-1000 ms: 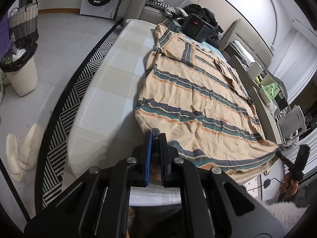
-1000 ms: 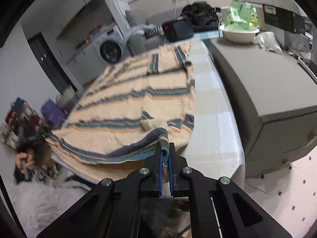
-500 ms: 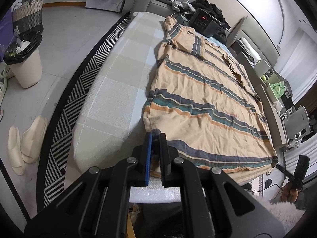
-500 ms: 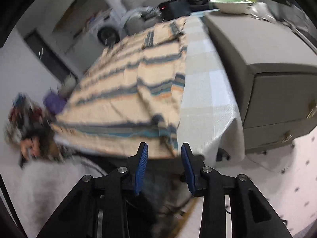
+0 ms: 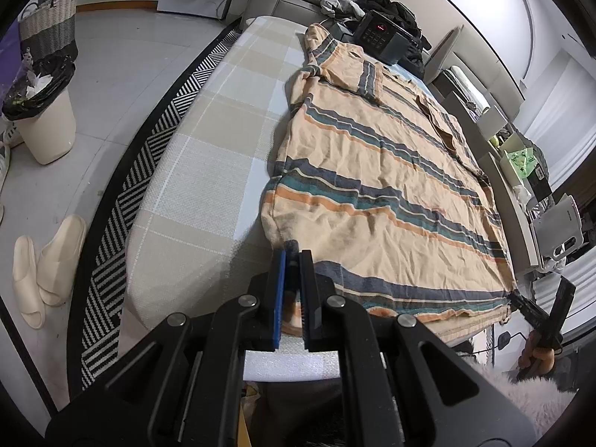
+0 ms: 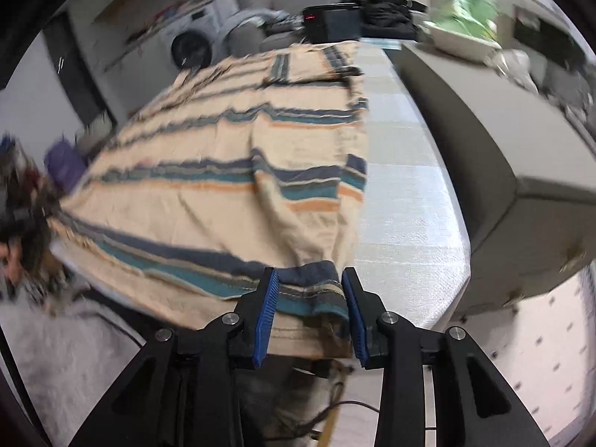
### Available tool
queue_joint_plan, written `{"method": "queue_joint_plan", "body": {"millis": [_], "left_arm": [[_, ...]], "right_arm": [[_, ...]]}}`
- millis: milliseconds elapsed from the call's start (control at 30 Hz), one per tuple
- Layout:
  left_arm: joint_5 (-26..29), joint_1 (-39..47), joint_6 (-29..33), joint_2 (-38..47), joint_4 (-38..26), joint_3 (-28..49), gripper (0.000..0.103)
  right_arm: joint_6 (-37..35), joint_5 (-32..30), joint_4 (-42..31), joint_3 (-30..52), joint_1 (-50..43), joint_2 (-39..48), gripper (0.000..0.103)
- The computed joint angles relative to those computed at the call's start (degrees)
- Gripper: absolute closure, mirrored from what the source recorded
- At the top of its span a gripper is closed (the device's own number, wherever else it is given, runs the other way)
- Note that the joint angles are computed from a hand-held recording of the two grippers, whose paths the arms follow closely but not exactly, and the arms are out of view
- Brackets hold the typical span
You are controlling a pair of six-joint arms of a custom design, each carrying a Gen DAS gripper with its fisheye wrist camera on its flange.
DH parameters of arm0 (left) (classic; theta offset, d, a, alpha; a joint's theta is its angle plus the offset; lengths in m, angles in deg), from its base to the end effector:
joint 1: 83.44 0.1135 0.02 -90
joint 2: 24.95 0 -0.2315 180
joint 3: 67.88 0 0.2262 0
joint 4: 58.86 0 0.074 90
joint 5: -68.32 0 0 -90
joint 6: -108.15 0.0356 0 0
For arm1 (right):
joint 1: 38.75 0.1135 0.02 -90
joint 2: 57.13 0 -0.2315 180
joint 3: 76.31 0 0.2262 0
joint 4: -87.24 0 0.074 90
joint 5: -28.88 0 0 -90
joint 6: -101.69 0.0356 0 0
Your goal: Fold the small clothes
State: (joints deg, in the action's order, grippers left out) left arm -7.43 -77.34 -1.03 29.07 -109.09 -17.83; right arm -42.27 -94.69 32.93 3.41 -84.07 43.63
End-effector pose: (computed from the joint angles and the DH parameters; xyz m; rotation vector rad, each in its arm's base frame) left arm 0.1731 0.0097 0.1972 -0.4521 2.4808 -0.4056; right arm 0.2253 -0.1999 0.1594 -0.2877 2.5095 0.2458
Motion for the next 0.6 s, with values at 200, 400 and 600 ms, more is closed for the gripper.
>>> {"method": "queue_joint_plan", "body": {"millis": [200, 400, 600], "left_arm": [[0.6, -0.1, -0.4, 1.4, 1.5, -0.8, 0.098], [-0.1, -0.8, -1.8, -0.6, 2.7, -1.4, 0.100], [2.8, 1.4, -2.6, -6.0, 2.3, 1.6, 0.100]], "right_arm": [[1.7, 0.9, 4.3, -3.8, 0.8, -2.7, 0.084], [5.8, -6.8, -2.5, 2.2, -0.9, 2.6, 0.097], [0.6, -28.5, -21.6, 13.8, -5.4, 7.5, 0.097]]}}
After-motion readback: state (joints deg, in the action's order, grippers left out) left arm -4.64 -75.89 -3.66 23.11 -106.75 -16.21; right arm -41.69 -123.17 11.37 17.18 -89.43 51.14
